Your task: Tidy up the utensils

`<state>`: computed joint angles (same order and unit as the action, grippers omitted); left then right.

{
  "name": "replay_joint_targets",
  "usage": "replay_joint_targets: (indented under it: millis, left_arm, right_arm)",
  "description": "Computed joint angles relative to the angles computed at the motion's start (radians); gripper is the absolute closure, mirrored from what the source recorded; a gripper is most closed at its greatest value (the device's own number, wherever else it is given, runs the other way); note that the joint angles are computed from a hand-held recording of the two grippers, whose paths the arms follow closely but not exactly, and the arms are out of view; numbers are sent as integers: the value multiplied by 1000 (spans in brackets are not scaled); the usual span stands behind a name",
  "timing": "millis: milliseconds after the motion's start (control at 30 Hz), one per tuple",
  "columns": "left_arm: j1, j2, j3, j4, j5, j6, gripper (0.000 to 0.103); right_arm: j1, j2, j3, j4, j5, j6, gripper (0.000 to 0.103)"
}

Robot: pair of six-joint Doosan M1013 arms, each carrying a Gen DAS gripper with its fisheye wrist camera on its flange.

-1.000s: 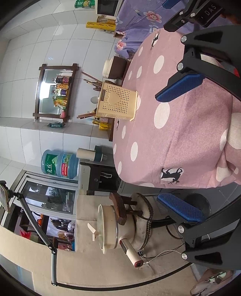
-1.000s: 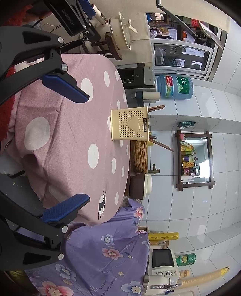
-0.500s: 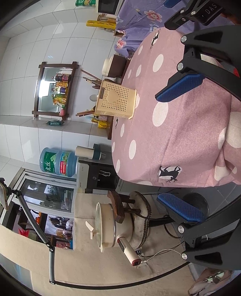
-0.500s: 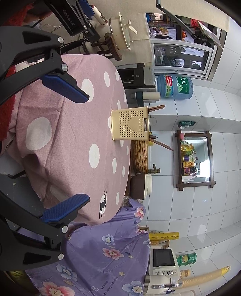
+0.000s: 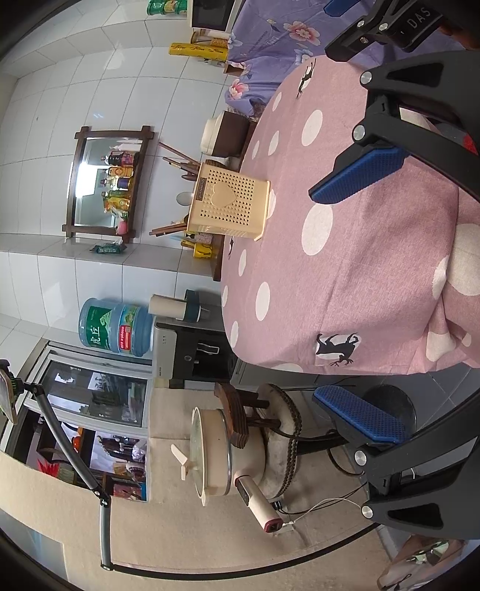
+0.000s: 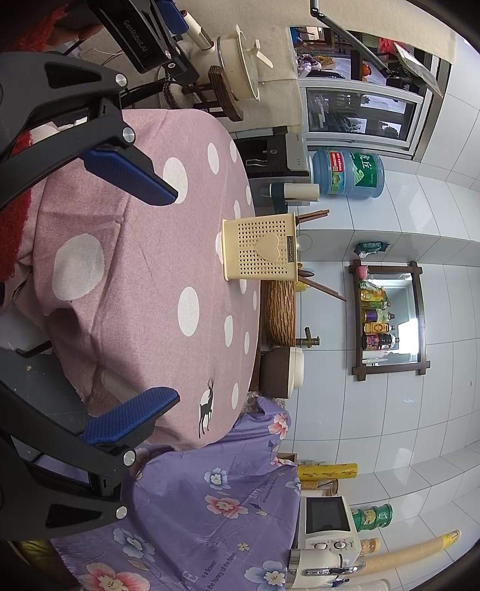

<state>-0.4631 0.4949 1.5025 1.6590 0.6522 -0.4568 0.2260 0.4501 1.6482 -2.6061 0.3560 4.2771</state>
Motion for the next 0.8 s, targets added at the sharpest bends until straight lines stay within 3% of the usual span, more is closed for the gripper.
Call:
replay_joint_targets:
  millis: [800]
  left_arm:
    - [-1, 0, -5, -28, 1, 46, 5]
  right_arm:
    - [0, 0, 1, 1, 0, 0, 6]
